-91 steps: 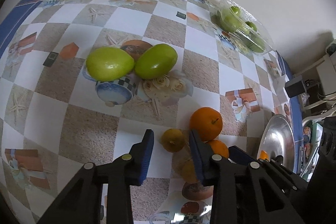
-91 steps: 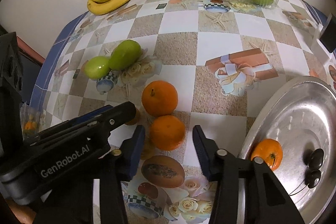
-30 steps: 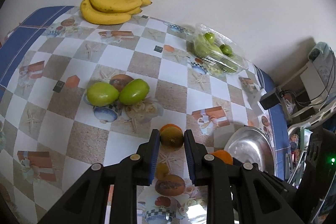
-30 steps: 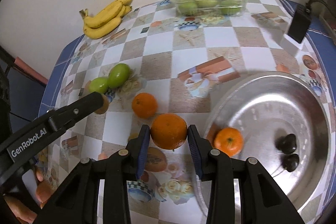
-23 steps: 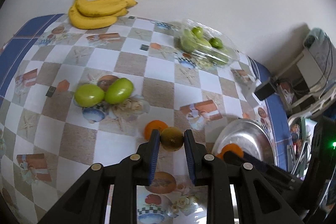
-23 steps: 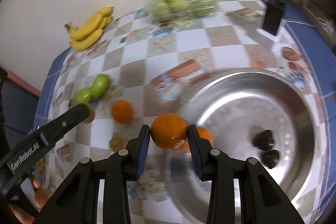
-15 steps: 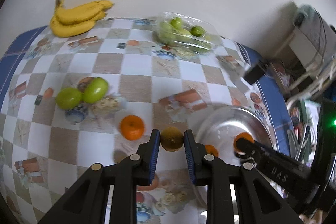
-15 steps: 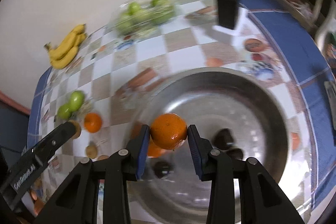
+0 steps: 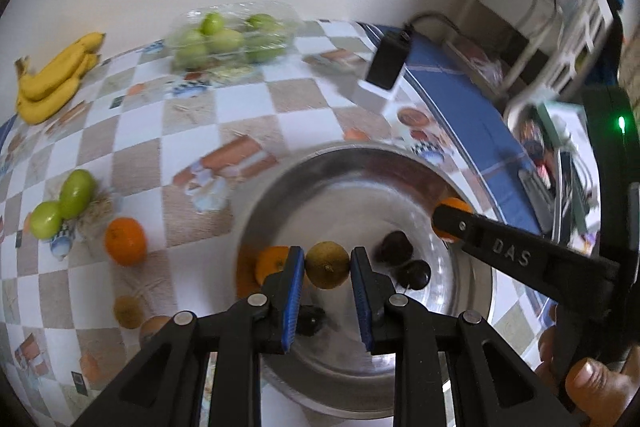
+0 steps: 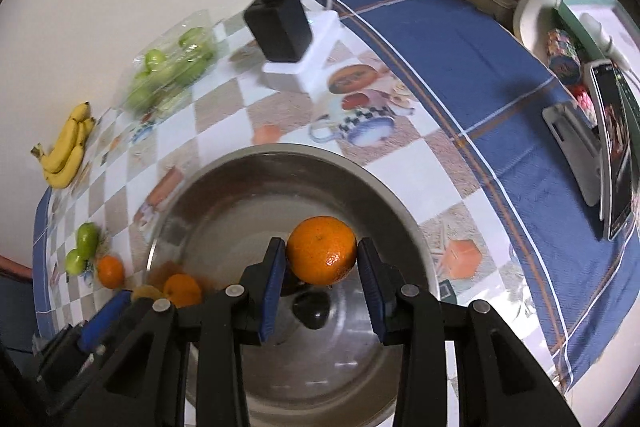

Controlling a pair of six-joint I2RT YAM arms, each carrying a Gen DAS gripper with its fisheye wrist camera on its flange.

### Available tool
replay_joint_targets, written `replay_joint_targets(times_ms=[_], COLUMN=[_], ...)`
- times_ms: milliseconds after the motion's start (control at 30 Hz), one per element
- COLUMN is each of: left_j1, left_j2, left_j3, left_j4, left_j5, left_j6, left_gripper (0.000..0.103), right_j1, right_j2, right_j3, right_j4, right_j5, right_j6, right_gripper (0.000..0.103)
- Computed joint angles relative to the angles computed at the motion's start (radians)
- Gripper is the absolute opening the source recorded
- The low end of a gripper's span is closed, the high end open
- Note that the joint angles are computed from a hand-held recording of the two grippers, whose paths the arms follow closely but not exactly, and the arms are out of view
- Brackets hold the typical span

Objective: Organize fruits
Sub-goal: 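Open both tools to drop the orange and brown fruit into the bowl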

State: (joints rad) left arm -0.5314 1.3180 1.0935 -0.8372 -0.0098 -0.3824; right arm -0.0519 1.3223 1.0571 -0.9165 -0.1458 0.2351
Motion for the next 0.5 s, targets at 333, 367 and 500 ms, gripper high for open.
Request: replay_joint_targets(times_ms=[333, 367, 500], left_j1=[-0.060, -0.062, -0.068], left_j2=[0.070, 0.074, 0.087], left_j3=[-0.023, -0.023, -0.026], left_j4=[0.041, 0.041, 0.043], left_j5=[-0.027, -0.030, -0.039], left_j6=[0.006, 0.006, 0.006], left_gripper=[0.026, 0.026, 0.026], right_j1=[-0.010, -0.009, -0.010], right_j2=[0.035, 0.038, 0.049], right_j3=[-0.035, -0.036, -0.041], right_j4=[0.015, 0.015, 0.019], right_j5=[0.011, 0.014, 0.018], right_j6=[0.006, 0.005, 0.006], right_gripper=[0.039, 0.039, 0.039])
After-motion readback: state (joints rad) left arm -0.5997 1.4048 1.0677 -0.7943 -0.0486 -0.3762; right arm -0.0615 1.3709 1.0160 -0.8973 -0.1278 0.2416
